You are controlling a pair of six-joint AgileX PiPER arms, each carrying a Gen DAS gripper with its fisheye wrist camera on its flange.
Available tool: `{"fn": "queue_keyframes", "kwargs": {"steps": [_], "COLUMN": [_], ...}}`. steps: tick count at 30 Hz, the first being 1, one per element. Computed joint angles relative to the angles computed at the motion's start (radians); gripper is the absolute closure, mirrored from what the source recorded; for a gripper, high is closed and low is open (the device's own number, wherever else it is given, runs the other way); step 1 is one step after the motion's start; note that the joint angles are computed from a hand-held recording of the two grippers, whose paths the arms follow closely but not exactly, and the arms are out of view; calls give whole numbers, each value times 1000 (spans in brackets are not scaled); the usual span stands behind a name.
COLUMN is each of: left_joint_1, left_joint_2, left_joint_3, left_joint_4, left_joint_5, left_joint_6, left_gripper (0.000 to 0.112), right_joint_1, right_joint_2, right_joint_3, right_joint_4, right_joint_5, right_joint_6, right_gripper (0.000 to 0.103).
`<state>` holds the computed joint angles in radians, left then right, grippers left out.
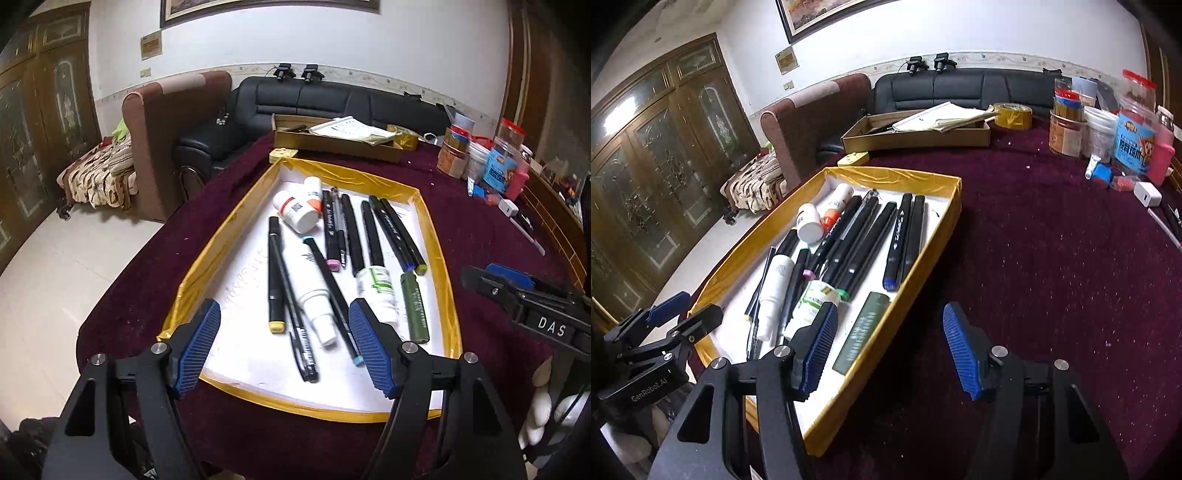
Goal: Organize rigid objects
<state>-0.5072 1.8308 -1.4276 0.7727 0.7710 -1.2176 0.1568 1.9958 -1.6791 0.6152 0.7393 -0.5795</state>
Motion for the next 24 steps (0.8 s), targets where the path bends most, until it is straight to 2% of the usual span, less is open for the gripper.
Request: {"fn": "queue_keyframes", "kwargs": {"steps": [10,13,15,17,19,20,21,22,24], "left_joint_1": [-45,-58,-84,-140,-189,-199,-189,-163,-80], "left_joint_2": [49,37,13,-50,-102,-152,-196,-236,-238], "left_joint_3": [-84,-74,-44,24,107,165,212,225,167], "left_joint_4": [-10,29,132,332,530,630,706,742,695], "left_joint_5": [63,66,79,127,175,147,80,-20,-220], "left_joint_6": [56,21,-82,-278,-467,-560,-639,-682,-647], "left_gripper": [40,40,40,40,21,9,9,9,9], "right_joint_1": [-40,-48,-52,-62,-71,-70,-67,-56,-26], "right_joint_2": [-46,-52,-59,-68,-107,-130,-164,-211,-276], "right_joint_3": [80,94,105,118,165,192,237,301,394], "right_joint_4": [73,93,114,152,216,246,293,364,504], "right_joint_5": [-15,-16,-20,-24,-73,-109,-164,-250,-400], "right_joint_6": [-74,-90,-106,-134,-184,-214,-267,-345,-484], "right_gripper": [47,47,47,47,47,47,47,46,28]}}
